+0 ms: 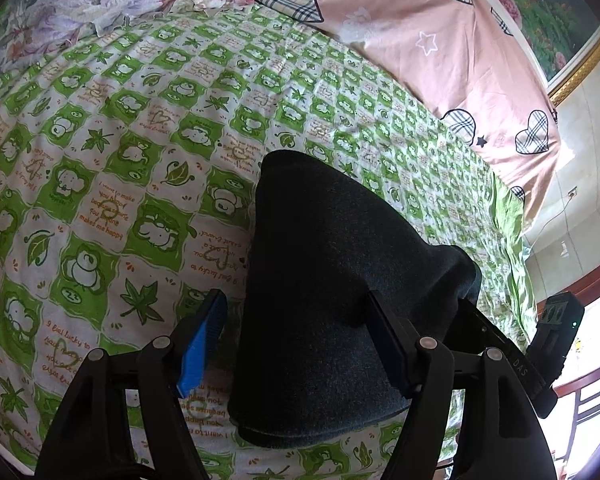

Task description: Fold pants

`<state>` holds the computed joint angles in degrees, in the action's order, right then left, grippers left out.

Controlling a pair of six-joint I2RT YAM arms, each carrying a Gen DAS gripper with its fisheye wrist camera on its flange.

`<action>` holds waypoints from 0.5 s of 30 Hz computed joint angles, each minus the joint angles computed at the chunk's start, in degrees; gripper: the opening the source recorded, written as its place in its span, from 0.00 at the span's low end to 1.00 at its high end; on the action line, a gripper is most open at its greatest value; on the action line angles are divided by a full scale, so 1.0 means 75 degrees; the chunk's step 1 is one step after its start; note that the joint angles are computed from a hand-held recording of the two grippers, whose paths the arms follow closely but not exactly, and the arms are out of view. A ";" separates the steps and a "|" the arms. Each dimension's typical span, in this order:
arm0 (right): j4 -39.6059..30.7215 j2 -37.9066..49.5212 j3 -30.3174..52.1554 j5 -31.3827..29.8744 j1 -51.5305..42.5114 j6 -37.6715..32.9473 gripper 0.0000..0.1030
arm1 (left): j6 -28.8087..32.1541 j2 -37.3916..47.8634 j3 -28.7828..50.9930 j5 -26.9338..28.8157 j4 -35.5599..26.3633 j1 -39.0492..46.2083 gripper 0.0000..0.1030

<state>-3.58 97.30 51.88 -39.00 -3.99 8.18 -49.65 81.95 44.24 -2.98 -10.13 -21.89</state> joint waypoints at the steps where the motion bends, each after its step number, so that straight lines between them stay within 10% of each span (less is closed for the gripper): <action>1: 0.0016 0.0069 0.0024 -0.0091 -0.0033 0.0025 0.76 | 0.0000 0.0056 0.0029 0.0011 0.0007 -0.0008 0.70; 15: -0.0196 0.0515 0.0246 -0.1210 -0.0238 0.0216 0.75 | 0.0185 0.0628 0.0292 0.0238 0.0150 0.0145 0.72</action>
<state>-5.05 101.16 53.73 -48.08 -5.77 9.80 -48.27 86.66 46.43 -1.20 -9.01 -20.81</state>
